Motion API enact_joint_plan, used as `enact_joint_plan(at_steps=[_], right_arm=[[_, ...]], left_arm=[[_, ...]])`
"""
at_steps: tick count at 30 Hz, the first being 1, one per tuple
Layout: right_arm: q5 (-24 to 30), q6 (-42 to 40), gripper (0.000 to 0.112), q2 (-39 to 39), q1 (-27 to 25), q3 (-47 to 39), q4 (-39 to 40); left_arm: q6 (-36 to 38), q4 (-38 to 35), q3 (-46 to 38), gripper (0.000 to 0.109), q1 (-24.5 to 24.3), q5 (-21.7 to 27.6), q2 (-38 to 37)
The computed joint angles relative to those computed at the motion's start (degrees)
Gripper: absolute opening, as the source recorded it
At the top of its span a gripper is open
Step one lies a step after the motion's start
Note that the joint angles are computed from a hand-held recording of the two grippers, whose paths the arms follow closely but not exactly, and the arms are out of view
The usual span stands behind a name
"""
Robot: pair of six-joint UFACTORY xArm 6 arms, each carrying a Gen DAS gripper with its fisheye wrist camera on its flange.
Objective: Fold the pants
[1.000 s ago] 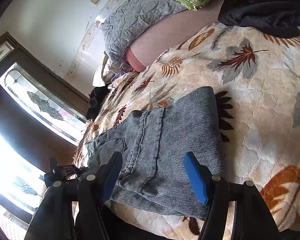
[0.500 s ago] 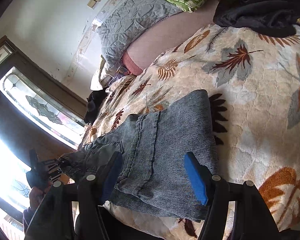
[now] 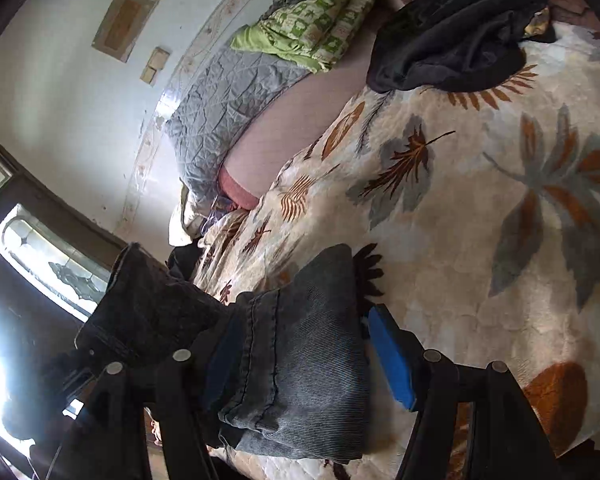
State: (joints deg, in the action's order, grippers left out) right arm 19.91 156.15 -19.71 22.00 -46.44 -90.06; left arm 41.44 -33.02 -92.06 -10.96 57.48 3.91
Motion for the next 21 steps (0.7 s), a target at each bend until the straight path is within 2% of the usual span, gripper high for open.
enact_joint_plan(at_steps=[5, 7, 8, 10, 12, 13, 14, 16, 17, 19, 21], right_arm=[[6.0, 8.0, 0.068, -9.3, -0.6, 8.3, -1.3], [6.7, 9.2, 0.068, -12.2, -1.4, 10.8, -0.5], [6.3, 9.9, 0.068, -13.0, -1.9, 11.5, -0.4], [5.1, 11.1, 0.068, -13.4, -2.7, 11.8, -0.9], [3.5, 10.4, 0.068, -12.0, -3.4, 10.6, -1.2], [2.7, 9.8, 0.068, -10.9, -3.6, 9.6, -1.4], [2.4, 9.3, 0.068, -9.5, -3.4, 8.3, -1.6], [2.1, 7.5, 0.068, -7.0, -2.6, 5.9, -1.8], [1.6, 5.9, 0.068, -5.6, -2.2, 4.5, -1.4], [0.8, 1.0, 0.068, -2.4, -1.4, 1.4, 0.6], [-1.4, -3.1, 0.068, 1.1, -0.9, -1.7, 1.8]], left_arm=[[1.8, 5.1, 12.6, 0.01, -10.4, -1.9, -4.2], [-1.8, 11.1, 15.9, 0.01, -13.1, -2.9, -3.5], [-3.1, 12.3, 16.3, 0.01, -13.2, -1.8, -3.1], [0.2, 10.1, 17.9, 0.013, -12.3, -2.0, -4.7], [4.8, 7.4, 16.4, 0.014, -10.2, 2.0, -6.3], [7.3, 4.4, 14.7, 0.019, -8.2, 5.8, -6.7], [9.5, 1.8, 13.2, 0.03, -6.1, 9.0, -7.2], [13.3, -1.5, 11.7, 0.05, -2.6, 10.6, -8.7], [14.9, -2.9, 11.5, 0.057, -1.2, 9.6, -9.4], [16.8, -4.1, 10.9, 0.058, 0.7, 5.2, -9.5], [16.7, -1.9, 10.7, 0.059, 0.9, -2.7, -8.2]])
